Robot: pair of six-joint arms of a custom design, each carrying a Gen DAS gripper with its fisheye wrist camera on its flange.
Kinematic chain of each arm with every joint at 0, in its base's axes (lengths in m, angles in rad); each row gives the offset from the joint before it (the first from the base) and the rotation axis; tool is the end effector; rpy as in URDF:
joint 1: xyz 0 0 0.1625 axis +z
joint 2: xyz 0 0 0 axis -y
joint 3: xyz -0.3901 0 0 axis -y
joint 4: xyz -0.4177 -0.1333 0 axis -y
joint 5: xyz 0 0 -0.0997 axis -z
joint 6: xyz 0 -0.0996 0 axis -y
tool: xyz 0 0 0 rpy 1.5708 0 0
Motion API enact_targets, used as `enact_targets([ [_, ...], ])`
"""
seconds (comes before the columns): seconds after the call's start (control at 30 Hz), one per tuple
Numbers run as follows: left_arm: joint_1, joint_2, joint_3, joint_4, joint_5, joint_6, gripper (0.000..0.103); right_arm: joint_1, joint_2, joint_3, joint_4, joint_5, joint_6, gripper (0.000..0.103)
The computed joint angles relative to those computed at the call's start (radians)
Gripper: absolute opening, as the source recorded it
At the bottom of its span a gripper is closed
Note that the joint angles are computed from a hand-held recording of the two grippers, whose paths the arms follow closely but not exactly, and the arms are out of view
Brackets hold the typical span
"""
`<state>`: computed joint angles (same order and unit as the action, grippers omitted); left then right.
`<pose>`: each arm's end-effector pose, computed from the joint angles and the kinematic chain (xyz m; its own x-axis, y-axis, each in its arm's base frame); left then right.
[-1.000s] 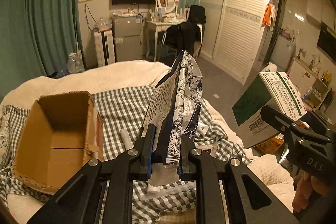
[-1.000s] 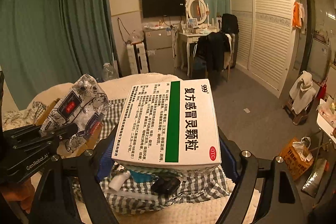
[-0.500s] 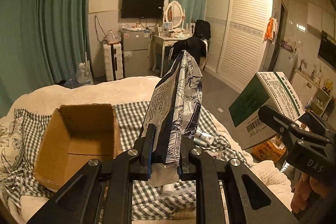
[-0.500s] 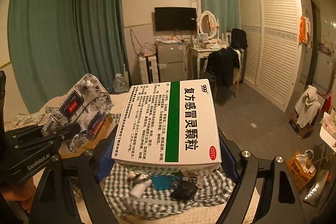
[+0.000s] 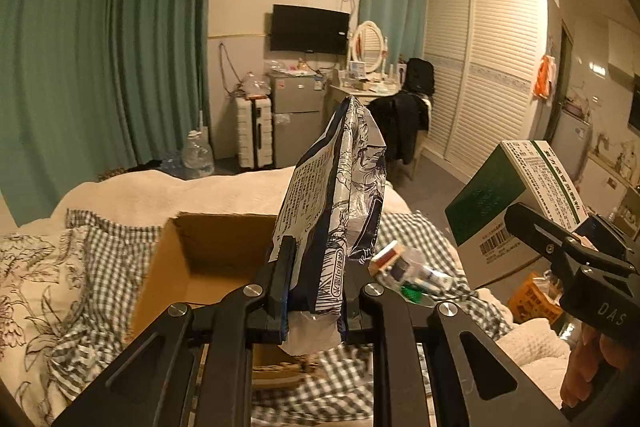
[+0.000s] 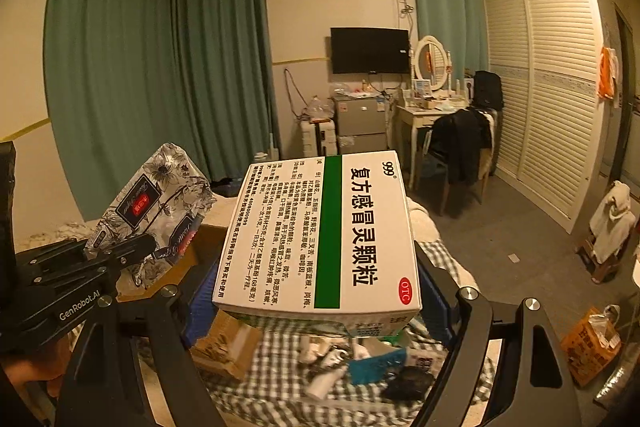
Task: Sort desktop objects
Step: 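Carry the snack bag and medicine box over the cardboard box with both tools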
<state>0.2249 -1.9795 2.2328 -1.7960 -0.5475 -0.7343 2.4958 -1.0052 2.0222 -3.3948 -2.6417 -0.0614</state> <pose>-0.2901 -0.2903 0.3612 -0.7218 0.2313 -0.6524 0.6612 0.5091 -0.5510 0.4526 -0.2836 0.1756 -0.7593 -0.0269 0.6502 -0.6001 0.4154 -0.6836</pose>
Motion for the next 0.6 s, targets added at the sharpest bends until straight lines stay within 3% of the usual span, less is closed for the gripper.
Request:
enact_targets([
  [0.3,0.052,-0.079,-0.017,0.106,0.041,-0.023,0.017,-0.013,0.108,-0.095,-0.015,0.082,-0.036,0.082],
  [0.6,0.16,-0.1,-0.012,0.056,0.041,0.05,0.017,-0.051,0.209,-0.173,-0.017,0.179,-0.055,0.082],
])
